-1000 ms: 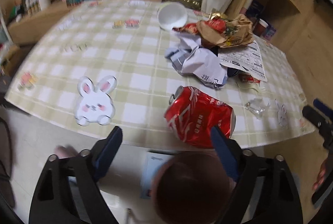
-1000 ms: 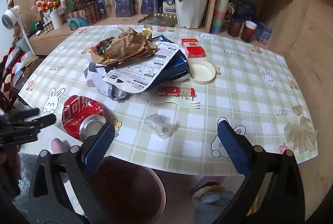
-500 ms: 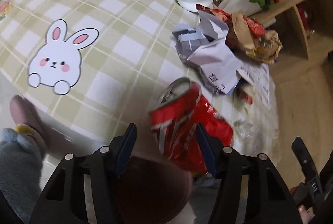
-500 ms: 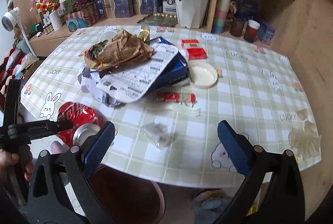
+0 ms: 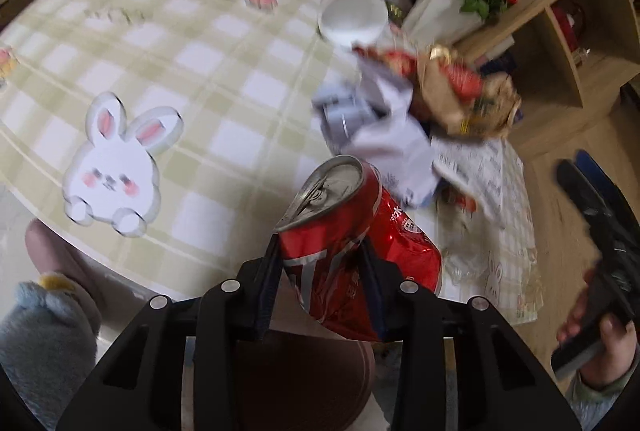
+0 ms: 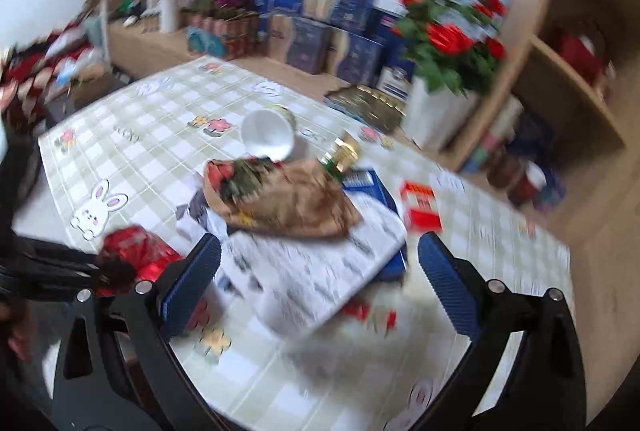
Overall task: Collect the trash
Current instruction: 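Reach the left gripper to the crushed red soda can and grasp it, then lift the red can with the left gripper while the right gripper grasps the brown paper bag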
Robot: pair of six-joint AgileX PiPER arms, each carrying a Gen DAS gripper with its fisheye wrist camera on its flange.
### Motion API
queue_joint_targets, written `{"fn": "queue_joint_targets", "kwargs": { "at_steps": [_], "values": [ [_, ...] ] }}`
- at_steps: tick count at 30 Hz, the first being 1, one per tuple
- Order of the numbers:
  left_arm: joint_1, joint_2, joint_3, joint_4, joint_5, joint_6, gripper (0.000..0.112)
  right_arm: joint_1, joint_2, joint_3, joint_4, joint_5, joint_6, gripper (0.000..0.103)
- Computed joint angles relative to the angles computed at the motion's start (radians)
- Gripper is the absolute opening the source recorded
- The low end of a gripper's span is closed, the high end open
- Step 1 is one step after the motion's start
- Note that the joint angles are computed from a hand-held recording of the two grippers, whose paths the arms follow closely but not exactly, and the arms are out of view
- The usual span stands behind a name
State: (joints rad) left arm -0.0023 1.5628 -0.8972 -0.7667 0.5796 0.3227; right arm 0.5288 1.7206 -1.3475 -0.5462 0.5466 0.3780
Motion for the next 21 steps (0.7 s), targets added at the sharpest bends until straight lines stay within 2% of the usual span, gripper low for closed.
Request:
{"fn": "queue_joint_targets", "kwargs": {
  "at_steps": [5, 9, 12, 16, 21],
  "values": [
    [0.07, -0.083, -0.027, 0.089, -0.018, -0.08, 0.037, 0.025, 0.167, -0.224, 0.061, 0.082, -0.201, 0.097],
    [0.132, -0.112, -0.069, 0.136, -0.004, -0.103, 0.037, 0.052, 0.253, -0.337, 0.053, 0.143, -0.331, 0.097],
    [0.188, -0.136, -0.068, 0.108, 0.022, -0.054, 0.037, 0.073, 0.308, -0.406, -0.012, 0.207, -0.447, 0.097],
    [0.218, -0.158, -0.065, 0.096, 0.03, -0.04, 0.037, 0.062, 0.384, -0.526, 0.061, 0.304, -0.627, 0.097],
    [0.232, -0.182, -0.047, 0.055, 0.037, 0.001, 0.037, 0.069, 0.466, -0.61, 0.063, 0.373, -0.689, 0.097]
  ]
}}
